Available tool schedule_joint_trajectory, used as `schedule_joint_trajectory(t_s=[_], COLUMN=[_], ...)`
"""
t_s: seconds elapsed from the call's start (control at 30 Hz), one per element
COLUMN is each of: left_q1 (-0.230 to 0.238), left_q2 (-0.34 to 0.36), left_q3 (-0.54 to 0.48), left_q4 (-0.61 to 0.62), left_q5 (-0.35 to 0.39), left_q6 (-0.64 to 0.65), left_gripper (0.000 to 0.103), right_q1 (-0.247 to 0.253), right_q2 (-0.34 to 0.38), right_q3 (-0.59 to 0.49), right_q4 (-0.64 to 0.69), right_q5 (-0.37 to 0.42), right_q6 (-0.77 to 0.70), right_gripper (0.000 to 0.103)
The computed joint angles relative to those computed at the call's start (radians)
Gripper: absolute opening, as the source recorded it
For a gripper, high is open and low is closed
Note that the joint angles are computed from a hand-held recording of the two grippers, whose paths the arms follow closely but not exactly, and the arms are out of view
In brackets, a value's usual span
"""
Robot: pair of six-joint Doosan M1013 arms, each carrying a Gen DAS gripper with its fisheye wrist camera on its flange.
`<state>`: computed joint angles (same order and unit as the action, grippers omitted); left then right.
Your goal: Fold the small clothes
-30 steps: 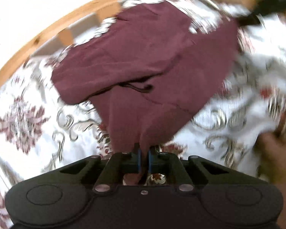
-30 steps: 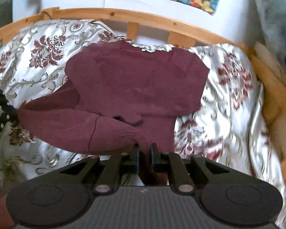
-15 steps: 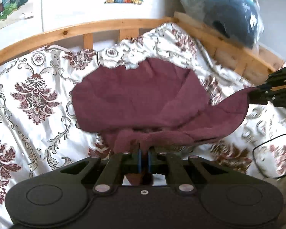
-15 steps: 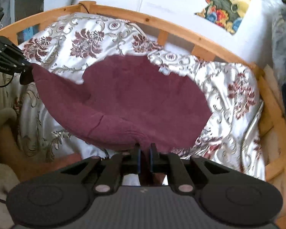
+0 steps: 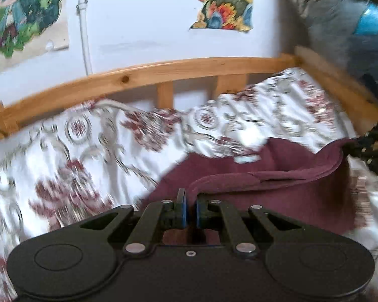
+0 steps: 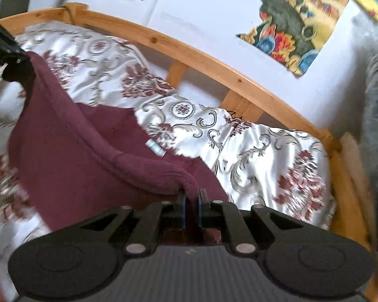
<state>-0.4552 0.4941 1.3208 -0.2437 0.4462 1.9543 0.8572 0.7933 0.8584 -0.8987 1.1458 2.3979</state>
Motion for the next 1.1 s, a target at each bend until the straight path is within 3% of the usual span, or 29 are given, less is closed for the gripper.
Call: schedule_joint_trajectory(t_s=[0.07, 0.2, 0.4, 0.5, 0.6, 0.67, 0.8, 0.97, 1.1], left_q1=[-0.013, -0.014, -0.023, -0.028, -0.025, -0.022, -0.018, -0.011, -0.019], left_q2=[0.041, 0.132, 0.247, 0.304, 0.340, 0.345, 0.333, 0.326, 0.331], left_q3=[-0.044, -0.169, -0.314, -0.397, -0.448, -0.450, -0.424, -0.413, -0.414], left_q4=[0.120, 0.158, 0.204, 0.280, 0.284, 0.278, 0.294, 0.292, 0.358], left_q5=[-0.006, 0.101, 0.181, 0.267, 0.333, 0.341, 0.307, 0.292, 0.296], left_q6=[-0.045, -0.081, -0.138, -0.289, -0.376, -0.390, -0.404, -0.413, -0.465], left_gripper=[0.007, 0.007, 0.009, 0.011, 0.012, 0.017, 0.024, 0.019, 0.018], right_q1=[-0.032, -0.082, -0.119, -0.129, -0.135, -0.135, -0.134, -0.129, -0.116], right_q2=[0.021, 0.054, 0.075, 0.075, 0.042, 0.016, -0.036, -0.039, -0.003], right_q3=[-0.006, -0.019, -0.001, 0.026, 0.106, 0.161, 0.265, 0.285, 0.233], right_q4=[0.005, 0.045, 0.086, 0.076, 0.024, -0.029, -0.116, -0.105, -0.114], right_q5=[-0.042, -0.085, -0.121, -0.137, -0.223, -0.270, -0.344, -0.319, -0.194], right_q6=[0.017, 0.033, 0.077, 0.144, 0.256, 0.354, 0.520, 0.534, 0.557], right_gripper=[0.011, 0.012, 0.013, 0.026, 0.041, 0.061, 0.074, 0.075, 0.074])
